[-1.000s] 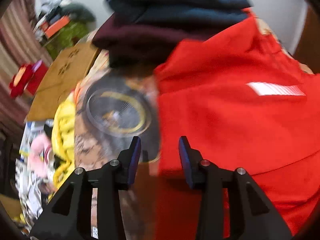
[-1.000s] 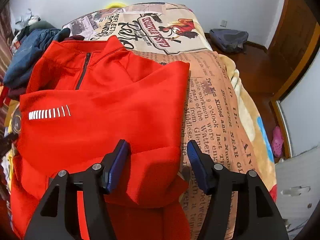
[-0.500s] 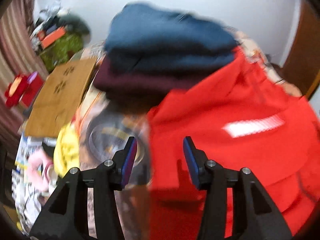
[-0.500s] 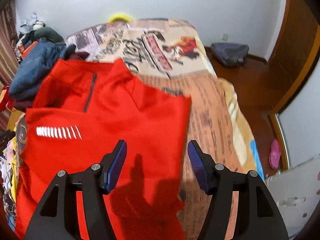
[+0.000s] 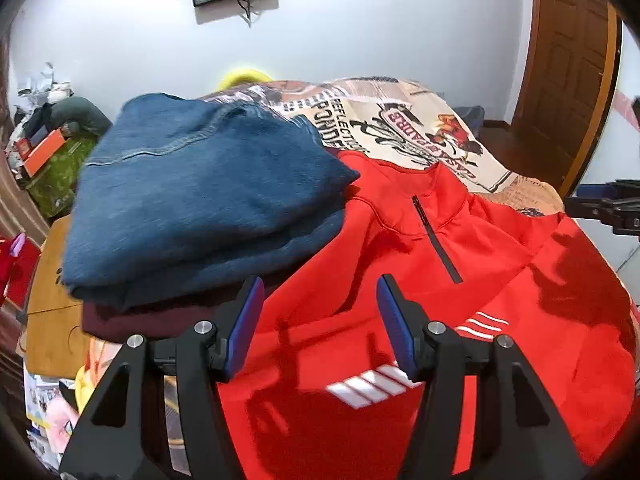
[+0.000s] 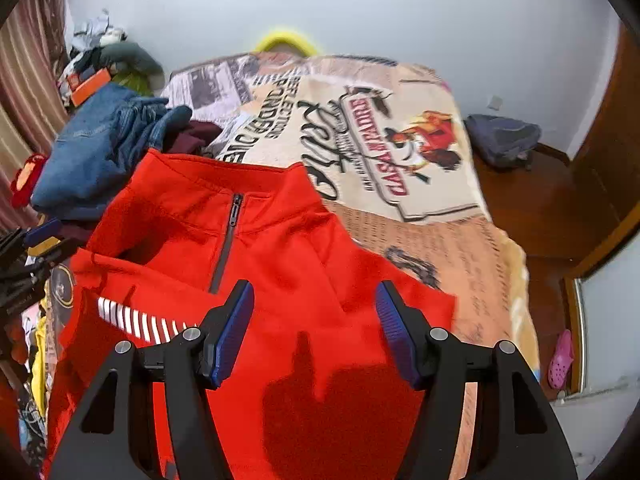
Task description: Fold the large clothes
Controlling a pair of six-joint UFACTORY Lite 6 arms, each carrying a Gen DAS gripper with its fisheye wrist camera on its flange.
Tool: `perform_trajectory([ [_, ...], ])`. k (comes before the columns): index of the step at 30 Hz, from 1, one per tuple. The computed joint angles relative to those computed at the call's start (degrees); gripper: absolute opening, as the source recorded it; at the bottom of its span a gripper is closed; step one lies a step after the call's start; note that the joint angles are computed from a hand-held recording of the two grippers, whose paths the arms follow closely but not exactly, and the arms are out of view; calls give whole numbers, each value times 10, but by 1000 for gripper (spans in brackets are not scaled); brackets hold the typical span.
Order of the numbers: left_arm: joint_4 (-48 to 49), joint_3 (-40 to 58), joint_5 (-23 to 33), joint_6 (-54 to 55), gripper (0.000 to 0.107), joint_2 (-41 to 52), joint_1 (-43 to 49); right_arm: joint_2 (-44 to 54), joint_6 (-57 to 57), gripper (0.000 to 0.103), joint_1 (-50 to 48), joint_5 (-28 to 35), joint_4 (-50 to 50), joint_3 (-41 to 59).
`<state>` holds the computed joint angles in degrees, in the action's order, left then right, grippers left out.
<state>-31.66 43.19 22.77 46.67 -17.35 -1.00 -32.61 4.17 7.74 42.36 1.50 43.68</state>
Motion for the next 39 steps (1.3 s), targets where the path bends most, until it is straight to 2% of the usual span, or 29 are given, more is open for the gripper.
perform_trajectory([
  [5,-35,40,-26,24,58,88,-21,157,-58,59,1,-42,55,68],
  [10,-67,59,-65,68,58,152,-39,326,-64,59,8,-65,42,166],
  [14,-166,49,-83,179,61,159,-43,437,-94,59,-1,-70,67,245],
  [17,-229,43,-87,240,62,161,-45,506,-73,59,-3,-77,48,297],
  [20,-274,41,-99,280,61,166,-55,558,-110,56,-21,-70,116,331],
  [21,-277,40,-110,282,55,167,-61,559,-117,54,-25,-72,132,330],
  [22,-283,35,-133,286,46,166,-70,552,-140,47,-32,-79,165,319],
  [23,-282,33,-145,286,40,166,-73,546,-162,34,-37,-77,190,312],
  [25,-243,33,-166,240,22,171,-78,533,-214,19,-45,-64,233,300],
  [26,-218,37,-160,213,19,172,-73,521,-220,15,-43,-63,238,291],
  [28,-217,43,-122,213,1,167,-52,485,-196,14,-27,-76,207,267],
  [29,-215,48,-87,212,1,163,-38,475,-186,13,-23,-81,193,262],
  [33,-178,24,-53,180,1,105,-23,365,-159,13,-8,-80,170,206],
  [37,-164,3,13,168,0,35,12,244,-150,13,-5,-55,173,156],
  [39,-161,-7,53,165,0,-2,38,164,-118,13,12,-32,136,129],
])
